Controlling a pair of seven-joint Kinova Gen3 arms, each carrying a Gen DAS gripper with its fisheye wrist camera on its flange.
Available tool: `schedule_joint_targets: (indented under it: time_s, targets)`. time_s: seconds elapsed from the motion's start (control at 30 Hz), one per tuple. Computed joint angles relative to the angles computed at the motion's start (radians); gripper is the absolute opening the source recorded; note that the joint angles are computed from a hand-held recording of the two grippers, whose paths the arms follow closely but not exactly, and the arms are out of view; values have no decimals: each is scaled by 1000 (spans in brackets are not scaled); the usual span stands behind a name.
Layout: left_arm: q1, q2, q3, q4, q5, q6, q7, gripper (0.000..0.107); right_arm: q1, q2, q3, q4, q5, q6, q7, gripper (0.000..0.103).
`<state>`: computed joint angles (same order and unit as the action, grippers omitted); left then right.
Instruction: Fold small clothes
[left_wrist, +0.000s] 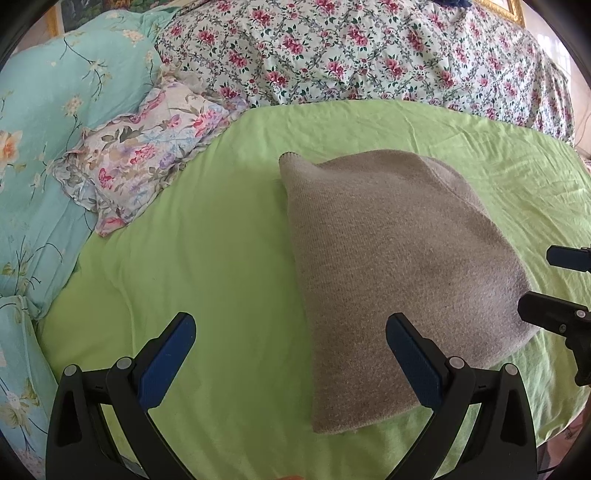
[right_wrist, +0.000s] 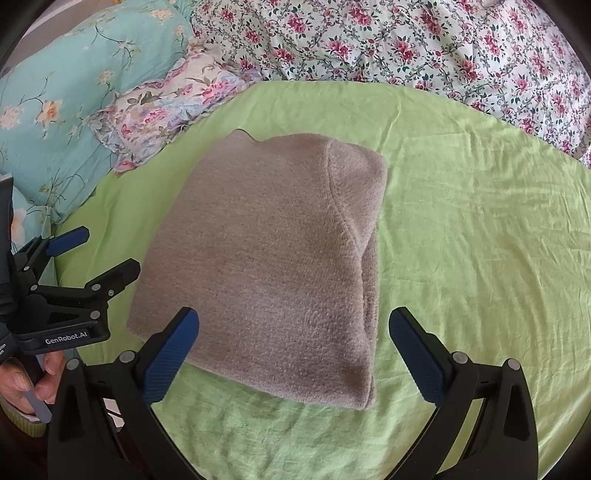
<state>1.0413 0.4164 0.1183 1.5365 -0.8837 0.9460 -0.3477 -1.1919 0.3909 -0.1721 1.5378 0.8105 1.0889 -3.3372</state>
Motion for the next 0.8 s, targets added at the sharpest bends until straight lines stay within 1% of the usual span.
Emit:
schedule_joint_targets:
  time_s: [0.27, 0.5, 0.8]
  targets:
    - [5, -5, 3, -2, -7, 6, -2, 103, -2, -2, -2, -6, 3, 10, 9, 103]
    - [6, -11, 6, 0, -18, 5, 2, 103, -11, 4, -2, -32, 3, 55, 30, 103]
    - [6, -15, 9, -4, -18, 10, 2, 103, -17, 6, -2, -42, 6, 67, 38, 103]
